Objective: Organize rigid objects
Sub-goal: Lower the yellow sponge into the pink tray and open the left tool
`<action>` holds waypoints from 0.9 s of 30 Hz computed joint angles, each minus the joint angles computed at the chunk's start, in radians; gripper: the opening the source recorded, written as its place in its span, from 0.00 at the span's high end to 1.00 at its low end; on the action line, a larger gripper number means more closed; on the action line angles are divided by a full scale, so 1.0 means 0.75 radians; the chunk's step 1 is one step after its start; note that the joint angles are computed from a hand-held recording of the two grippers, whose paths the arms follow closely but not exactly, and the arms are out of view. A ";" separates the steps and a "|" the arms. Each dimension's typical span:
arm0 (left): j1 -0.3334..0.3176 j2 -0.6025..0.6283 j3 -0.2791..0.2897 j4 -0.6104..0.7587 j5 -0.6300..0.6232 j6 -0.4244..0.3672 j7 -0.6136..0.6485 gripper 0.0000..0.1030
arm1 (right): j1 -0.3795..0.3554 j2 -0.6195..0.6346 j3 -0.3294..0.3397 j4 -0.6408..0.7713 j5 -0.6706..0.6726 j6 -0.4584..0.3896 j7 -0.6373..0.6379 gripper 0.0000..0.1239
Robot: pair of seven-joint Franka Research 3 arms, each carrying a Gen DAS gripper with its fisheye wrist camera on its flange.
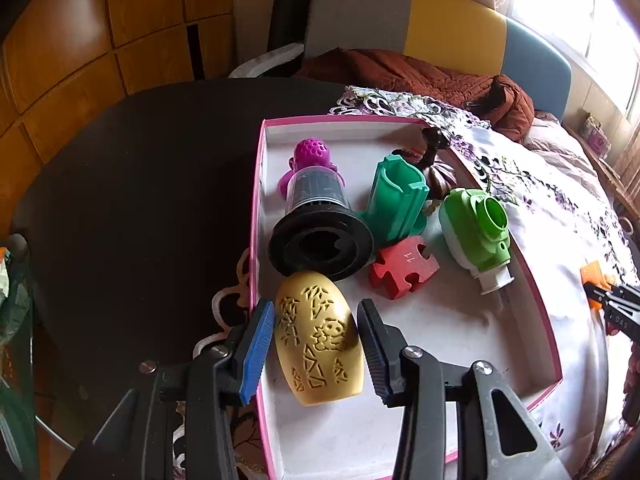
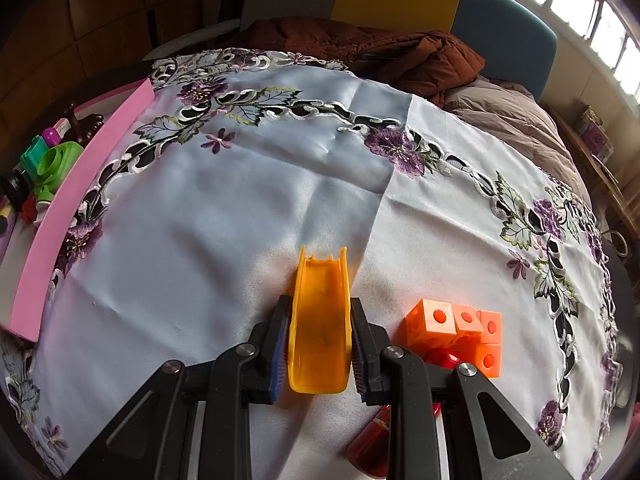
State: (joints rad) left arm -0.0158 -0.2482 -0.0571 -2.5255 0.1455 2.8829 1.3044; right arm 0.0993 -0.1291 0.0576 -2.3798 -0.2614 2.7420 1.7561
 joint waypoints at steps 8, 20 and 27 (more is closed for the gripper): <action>0.031 -0.064 -0.026 -0.047 0.095 0.038 -0.063 0.57 | -0.003 -0.002 0.003 -0.002 -0.021 0.001 0.013 0.78; 0.003 -0.175 0.006 -0.098 0.071 0.059 -0.062 0.57 | -0.002 -0.003 0.003 -0.003 -0.022 0.002 0.016 0.78; -0.003 -0.222 0.023 -0.123 0.057 0.071 -0.062 0.57 | -0.006 -0.004 0.005 -0.004 -0.039 0.005 0.030 0.78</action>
